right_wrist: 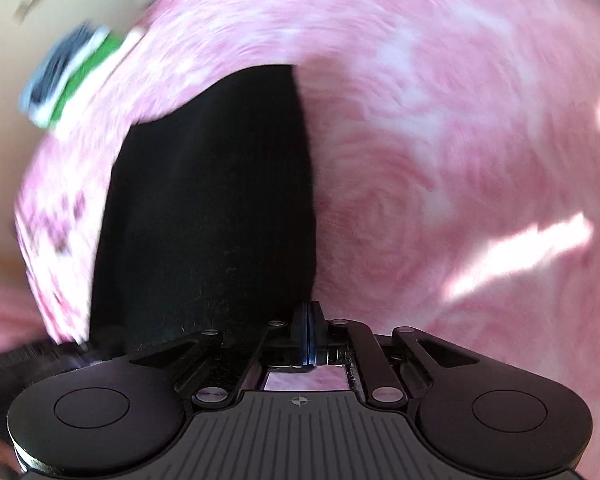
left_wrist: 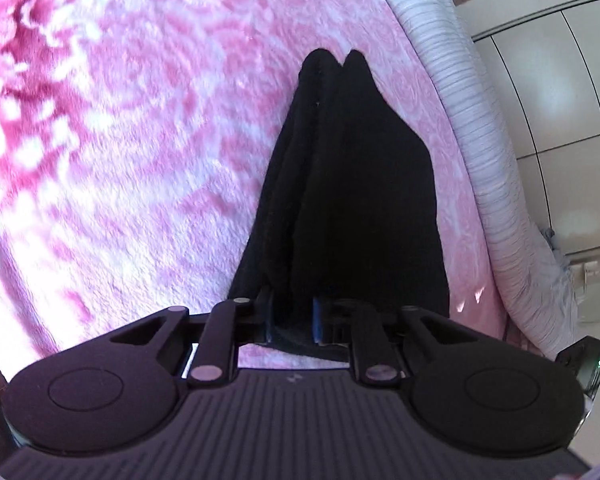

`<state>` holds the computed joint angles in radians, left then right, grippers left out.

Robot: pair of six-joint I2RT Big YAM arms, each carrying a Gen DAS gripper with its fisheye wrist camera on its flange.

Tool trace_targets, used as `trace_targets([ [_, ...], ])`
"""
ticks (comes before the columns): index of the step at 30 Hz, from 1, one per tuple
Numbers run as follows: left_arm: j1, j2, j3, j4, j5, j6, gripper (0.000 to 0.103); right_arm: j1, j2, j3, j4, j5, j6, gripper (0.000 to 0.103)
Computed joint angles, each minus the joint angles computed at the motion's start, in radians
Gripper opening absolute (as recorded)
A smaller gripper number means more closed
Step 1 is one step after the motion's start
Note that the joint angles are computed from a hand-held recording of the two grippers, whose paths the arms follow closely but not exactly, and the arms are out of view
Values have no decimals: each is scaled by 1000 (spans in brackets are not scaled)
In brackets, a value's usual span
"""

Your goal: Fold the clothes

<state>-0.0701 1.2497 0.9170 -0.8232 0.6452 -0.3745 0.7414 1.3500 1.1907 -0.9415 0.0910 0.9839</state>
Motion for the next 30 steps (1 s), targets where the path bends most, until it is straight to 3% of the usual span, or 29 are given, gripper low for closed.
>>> trace_targets([
  [2, -9, -3, -1, -1, -9, 4, 14, 32, 27, 27, -81, 76, -78, 6],
  [6, -8, -13, -11, 13, -16, 0, 14, 127, -61, -53, -47, 155, -153, 7],
  [8, -7, -16, -16, 19, -15, -3, 15, 177, -82, -68, -41, 171, -184, 17],
  [10, -7, -19, -18, 23, -17, -2, 15, 206, -69, -82, 2, 205, -212, 36],
  [12, -9, -22, -21, 27, -23, 2, 15, 217, -46, -86, 44, 258, -213, 38],
  [15, -15, -28, -23, 32, -39, 14, 15, 220, -36, -101, 110, 368, -197, 37],
  [16, -18, -30, -23, 31, -47, 22, 15, 216, -38, -109, 123, 379, -190, 32],
  [18, -26, -30, -24, 25, -63, 48, 15, 223, -23, -117, 97, 402, -270, 15],
  [21, -35, -33, -34, 29, -78, 74, 15, 232, 2, -134, 67, 430, -373, 10],
  [26, -38, -42, -44, 47, -94, 77, 15, 223, -22, -128, 61, 375, -428, 11],
  [30, -49, -46, -32, 31, -116, 97, 15, 199, -92, -117, 7, 289, -322, 12],
])
